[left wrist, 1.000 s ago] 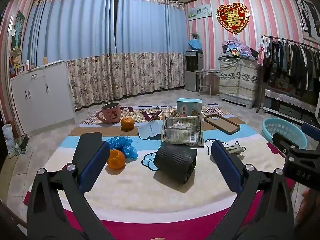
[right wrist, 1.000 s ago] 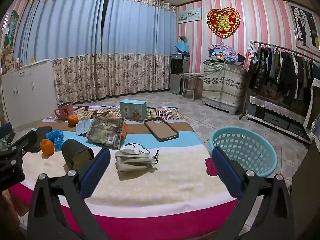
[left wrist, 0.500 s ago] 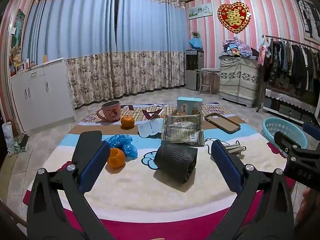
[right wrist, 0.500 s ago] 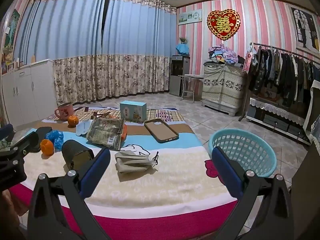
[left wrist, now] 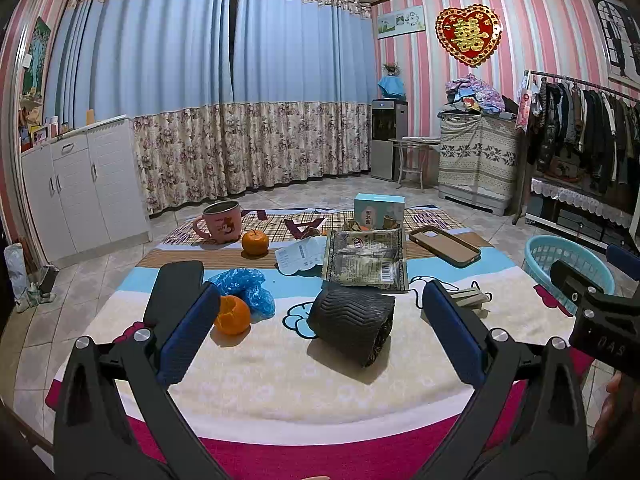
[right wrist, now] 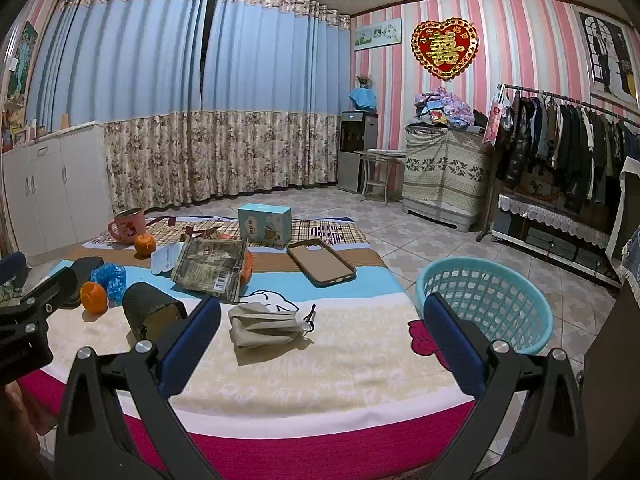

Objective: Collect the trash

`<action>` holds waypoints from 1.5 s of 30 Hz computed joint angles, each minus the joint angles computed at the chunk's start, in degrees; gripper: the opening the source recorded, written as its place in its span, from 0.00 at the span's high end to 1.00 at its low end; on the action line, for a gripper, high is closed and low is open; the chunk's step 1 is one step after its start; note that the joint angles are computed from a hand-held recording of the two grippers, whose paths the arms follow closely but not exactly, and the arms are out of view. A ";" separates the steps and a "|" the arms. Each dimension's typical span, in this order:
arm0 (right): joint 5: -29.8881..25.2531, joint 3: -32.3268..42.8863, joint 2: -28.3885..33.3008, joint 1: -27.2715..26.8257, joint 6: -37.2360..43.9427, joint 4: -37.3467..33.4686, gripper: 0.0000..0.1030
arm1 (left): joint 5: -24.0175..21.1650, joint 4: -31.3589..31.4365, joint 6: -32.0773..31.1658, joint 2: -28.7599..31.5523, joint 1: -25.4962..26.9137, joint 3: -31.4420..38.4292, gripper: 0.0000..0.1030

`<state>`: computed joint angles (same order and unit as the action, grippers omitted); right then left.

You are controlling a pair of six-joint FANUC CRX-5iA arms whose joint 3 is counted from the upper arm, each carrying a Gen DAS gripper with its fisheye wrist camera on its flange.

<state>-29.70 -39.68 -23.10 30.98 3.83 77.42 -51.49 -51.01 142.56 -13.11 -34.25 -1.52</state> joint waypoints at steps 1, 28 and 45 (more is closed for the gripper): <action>0.07 -0.03 -0.01 -0.04 -0.09 0.06 0.04 | 0.00 0.00 0.00 0.00 0.00 0.00 0.05; -0.46 0.29 -0.62 -0.03 1.06 -1.15 0.04 | 0.28 -0.18 0.45 0.22 0.00 -0.28 0.05; 0.07 -0.05 -0.36 -0.31 0.09 -0.57 0.04 | 0.25 -0.13 0.40 0.23 0.02 -0.27 0.05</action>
